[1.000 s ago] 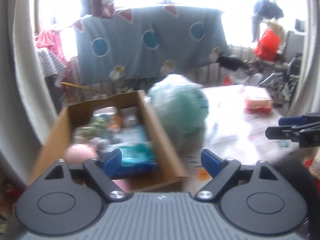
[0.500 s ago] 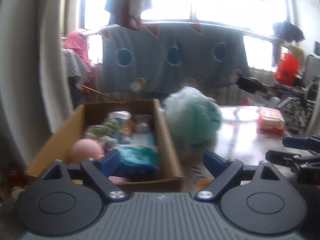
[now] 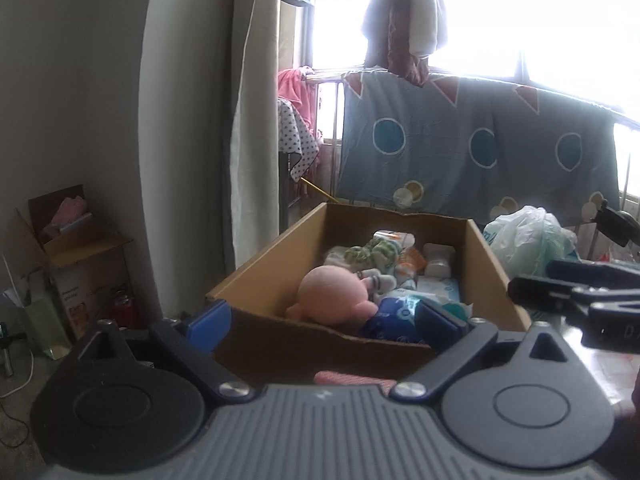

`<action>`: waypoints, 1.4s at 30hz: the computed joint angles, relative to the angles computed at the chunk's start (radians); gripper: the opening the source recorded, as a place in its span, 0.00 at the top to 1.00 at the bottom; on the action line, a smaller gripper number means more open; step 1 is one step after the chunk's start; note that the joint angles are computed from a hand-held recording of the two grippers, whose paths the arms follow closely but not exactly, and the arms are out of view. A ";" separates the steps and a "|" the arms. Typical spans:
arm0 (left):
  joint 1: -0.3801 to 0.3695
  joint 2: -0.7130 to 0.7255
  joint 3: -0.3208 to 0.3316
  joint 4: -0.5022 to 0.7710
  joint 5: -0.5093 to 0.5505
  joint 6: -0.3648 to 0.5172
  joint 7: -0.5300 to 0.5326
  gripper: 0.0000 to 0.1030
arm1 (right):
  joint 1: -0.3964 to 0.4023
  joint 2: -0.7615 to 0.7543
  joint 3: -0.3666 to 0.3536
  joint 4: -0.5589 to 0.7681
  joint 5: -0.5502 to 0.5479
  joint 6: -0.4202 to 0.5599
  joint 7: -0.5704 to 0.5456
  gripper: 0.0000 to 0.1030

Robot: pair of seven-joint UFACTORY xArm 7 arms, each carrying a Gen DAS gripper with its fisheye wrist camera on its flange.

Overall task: Organize soft objects
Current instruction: 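Withdraw both tools from the box back toward the table, then bring the left tool over the box toward the pink plush pig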

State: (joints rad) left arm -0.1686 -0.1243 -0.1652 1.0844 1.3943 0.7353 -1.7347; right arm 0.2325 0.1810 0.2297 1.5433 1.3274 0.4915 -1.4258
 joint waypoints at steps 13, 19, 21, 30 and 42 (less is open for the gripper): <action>0.026 0.071 0.045 0.039 0.076 -0.144 0.023 0.04 | 0.053 0.038 0.010 -0.022 -0.180 -0.072 0.047 0.26; 0.012 0.178 0.084 0.143 -0.009 -0.172 0.139 0.14 | 0.027 0.080 0.046 0.020 -0.234 -0.095 0.132 0.27; 0.002 0.198 0.096 0.165 -0.036 -0.169 0.162 0.14 | 0.018 0.088 0.056 0.027 -0.238 -0.106 0.142 0.27; -0.042 0.231 0.125 0.189 -0.064 -0.136 0.238 0.15 | -0.006 0.100 0.085 0.032 -0.233 -0.127 0.131 0.26; -0.036 0.236 0.142 0.191 -0.073 -0.172 0.247 0.11 | -0.011 0.136 0.090 0.060 -0.283 -0.166 0.246 0.24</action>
